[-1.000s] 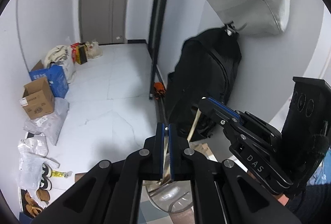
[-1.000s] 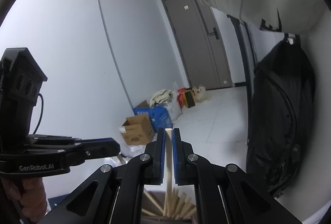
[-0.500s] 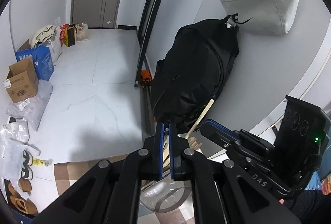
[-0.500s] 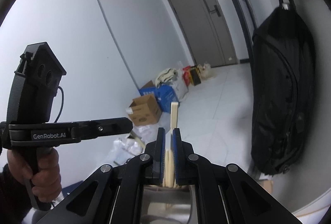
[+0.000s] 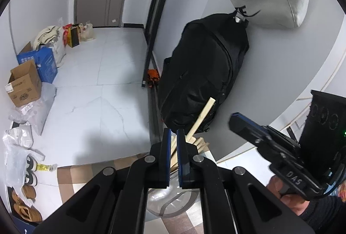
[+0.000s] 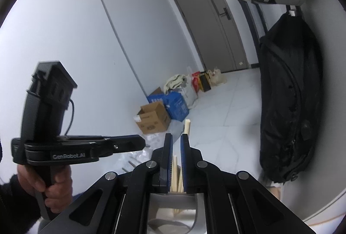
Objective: Organize utensils
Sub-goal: 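Open both grippers to drop the chopsticks into the holder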
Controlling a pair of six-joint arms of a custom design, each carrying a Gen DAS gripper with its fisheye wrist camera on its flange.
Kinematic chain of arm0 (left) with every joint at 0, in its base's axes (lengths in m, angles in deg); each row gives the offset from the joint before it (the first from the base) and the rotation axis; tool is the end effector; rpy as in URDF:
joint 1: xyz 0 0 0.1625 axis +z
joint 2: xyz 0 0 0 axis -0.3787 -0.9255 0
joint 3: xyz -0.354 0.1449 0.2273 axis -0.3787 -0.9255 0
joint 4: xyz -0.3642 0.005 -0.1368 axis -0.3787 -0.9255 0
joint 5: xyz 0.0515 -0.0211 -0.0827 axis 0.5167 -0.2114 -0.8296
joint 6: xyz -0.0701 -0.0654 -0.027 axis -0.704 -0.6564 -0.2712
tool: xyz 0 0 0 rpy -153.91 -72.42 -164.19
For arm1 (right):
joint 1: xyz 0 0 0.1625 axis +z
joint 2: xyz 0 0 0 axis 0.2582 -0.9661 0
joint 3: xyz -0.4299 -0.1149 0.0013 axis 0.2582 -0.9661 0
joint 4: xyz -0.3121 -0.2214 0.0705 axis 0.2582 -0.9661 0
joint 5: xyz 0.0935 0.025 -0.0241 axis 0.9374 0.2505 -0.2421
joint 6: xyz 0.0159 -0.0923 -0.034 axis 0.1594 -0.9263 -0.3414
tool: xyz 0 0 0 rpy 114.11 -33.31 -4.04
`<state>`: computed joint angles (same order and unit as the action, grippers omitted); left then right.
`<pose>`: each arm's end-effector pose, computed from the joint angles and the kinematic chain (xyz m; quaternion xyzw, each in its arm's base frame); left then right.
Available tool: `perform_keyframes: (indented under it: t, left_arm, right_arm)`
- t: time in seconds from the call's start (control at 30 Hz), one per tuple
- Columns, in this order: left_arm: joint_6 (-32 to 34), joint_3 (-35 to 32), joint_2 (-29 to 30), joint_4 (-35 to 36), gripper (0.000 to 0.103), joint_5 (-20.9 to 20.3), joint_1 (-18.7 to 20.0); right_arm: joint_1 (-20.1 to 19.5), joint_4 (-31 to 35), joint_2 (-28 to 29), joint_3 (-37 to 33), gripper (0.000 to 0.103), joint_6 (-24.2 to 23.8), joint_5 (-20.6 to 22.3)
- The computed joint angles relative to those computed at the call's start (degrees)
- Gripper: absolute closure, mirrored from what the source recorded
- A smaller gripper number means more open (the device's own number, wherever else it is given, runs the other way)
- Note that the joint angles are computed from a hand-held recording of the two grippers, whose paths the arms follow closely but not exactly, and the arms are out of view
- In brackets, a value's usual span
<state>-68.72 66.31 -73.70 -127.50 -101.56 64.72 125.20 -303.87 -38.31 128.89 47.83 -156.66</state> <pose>-0.1545 -0.3627 0.4270 0.3733 0.9104 -0.1485 0.0990 0.4493 -0.2946 0.1064 0.1531 -0.8437 0.4974 0.1316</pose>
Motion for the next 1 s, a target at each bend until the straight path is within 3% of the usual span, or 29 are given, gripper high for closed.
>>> perform_keyframes:
  t: [0.17,0.27,0.4,0.47,0.5,0.6,0.87,1.0]
  left_arm:
    - [-1.22,0.59,-1.84,1.30,0.102,2.71,-1.72]
    - [-2.42,1.01,-3.11,1.70,0.102,3.49,-2.23]
    - [-4.08,1.00,-4.00,3.12,0.102,3.90,-2.65]
    - [-4.19,1.31,-4.59,3.72,0.102,4.66,-3.58]
    - [-3.96,1.36,-4.66,3.81,0.102,4.90,-3.78]
    - [-3.58,1.58,-5.26,4.49,0.102,5.51,-4.41]
    - [-5.40,1.85,-7.32,6.24,0.102,5.25,-5.44]
    - [-7.80,2.79,-9.17,7.09,0.102,6.75,-7.24]
  right_arm:
    - [0.42,-0.43,-0.61,-0.60,0.084,-0.57,-2.13]
    - [0.17,-0.18,-0.62,-3.00,0.083,-2.31,-2.95]
    - [-2.27,8.07,-1.65,-5.06,0.084,1.71,-0.52]
    - [-3.40,12.00,-1.86,-5.29,0.088,4.96,0.61]
    - [-3.72,12.87,-1.87,-5.04,0.096,5.67,1.26]
    - [-3.64,13.59,-1.32,-4.12,0.099,6.74,1.73]
    - [-1.10,13.28,-0.73,-1.78,0.096,8.05,3.01]
    - [0.63,17.07,-0.54,-1.63,0.091,10.56,0.48]
